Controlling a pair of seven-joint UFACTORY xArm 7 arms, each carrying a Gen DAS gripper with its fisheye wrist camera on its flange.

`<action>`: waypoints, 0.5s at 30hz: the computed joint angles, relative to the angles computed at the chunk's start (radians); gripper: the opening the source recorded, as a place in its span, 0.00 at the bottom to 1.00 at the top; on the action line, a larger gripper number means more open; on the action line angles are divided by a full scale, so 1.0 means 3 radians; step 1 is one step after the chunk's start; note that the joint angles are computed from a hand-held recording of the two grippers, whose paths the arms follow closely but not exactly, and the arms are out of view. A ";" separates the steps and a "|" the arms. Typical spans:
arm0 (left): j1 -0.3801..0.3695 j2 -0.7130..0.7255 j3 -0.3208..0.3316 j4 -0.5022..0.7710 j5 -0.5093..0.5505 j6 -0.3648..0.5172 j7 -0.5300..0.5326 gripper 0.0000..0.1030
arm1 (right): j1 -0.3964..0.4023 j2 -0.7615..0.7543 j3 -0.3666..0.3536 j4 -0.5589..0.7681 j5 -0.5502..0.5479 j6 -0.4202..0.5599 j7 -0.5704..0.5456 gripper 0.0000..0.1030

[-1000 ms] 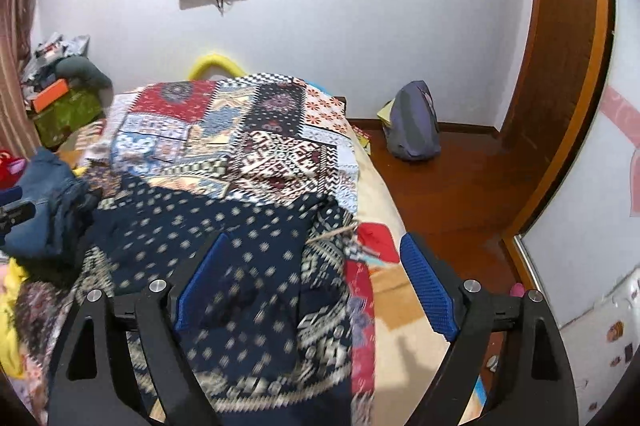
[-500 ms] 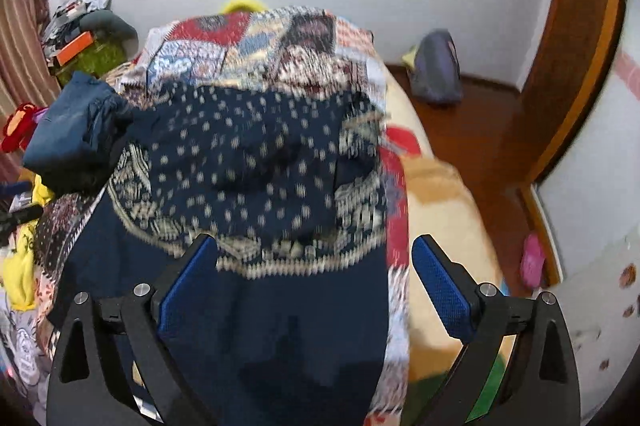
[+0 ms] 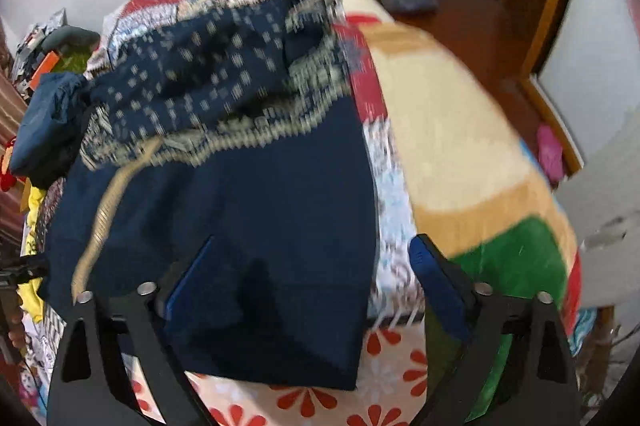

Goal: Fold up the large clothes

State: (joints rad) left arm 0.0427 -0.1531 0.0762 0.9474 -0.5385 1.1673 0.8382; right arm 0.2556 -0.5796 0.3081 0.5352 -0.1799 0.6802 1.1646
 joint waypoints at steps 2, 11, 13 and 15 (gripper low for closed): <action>-0.0005 -0.0063 0.0013 -0.0070 -0.0047 -0.0002 0.0116 0.90 | 0.0073 -0.0016 -0.0082 -0.0126 0.0144 -0.0129 -0.0003 0.70; -0.0110 -0.0288 0.0061 -0.0269 -0.0305 -0.0154 0.0488 0.51 | 0.0066 0.0015 -0.0079 -0.0299 0.0272 -0.0484 0.0087 0.22; -0.0111 -0.0199 0.0106 -0.0147 -0.0380 0.0003 0.0474 0.24 | 0.0085 0.0016 -0.0108 -0.0339 0.0319 -0.0623 0.0096 0.11; -0.0088 -0.0103 0.0101 -0.0017 -0.0405 0.0101 0.0412 0.19 | 0.0082 0.0027 -0.0118 -0.0318 0.0321 -0.0656 0.0062 0.09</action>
State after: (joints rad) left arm 0.0164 -0.1840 0.1066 0.9424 -0.6600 1.1975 0.9619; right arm 0.2803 -0.5714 0.2727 0.4399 -0.0837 0.4835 1.1833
